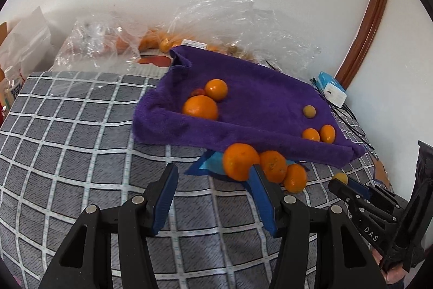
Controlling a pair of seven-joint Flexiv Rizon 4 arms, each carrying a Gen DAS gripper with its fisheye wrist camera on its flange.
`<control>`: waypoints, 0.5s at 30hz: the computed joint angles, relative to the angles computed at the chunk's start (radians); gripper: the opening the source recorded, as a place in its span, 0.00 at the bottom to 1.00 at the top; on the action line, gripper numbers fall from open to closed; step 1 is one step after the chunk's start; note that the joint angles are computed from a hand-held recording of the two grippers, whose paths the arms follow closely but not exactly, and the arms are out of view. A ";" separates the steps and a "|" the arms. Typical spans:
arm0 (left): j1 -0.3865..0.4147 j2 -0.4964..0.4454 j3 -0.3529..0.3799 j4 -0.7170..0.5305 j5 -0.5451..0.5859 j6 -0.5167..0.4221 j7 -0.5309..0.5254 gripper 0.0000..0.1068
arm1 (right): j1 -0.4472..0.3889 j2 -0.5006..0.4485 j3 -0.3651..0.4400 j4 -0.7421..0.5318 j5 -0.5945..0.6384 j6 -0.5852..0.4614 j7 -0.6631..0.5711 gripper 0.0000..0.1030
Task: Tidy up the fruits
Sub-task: 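Grasp a large orange with the left gripper while the right grasps a yellow fruit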
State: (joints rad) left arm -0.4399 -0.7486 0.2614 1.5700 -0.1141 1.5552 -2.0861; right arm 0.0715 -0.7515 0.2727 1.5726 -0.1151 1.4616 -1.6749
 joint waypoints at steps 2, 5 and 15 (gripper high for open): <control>0.021 -0.023 -0.033 -0.041 -0.011 -0.016 0.010 0.49 | -0.019 -0.013 0.012 -0.028 0.011 -0.022 0.003 0.25; 0.036 -0.053 -0.055 -0.076 -0.028 -0.003 0.001 0.49 | -0.046 -0.036 0.048 -0.059 0.036 -0.043 -0.013 0.25; 0.155 -0.092 -0.239 -0.098 -0.090 0.009 0.080 0.34 | -0.046 -0.034 0.044 -0.065 0.089 -0.083 -0.036 0.25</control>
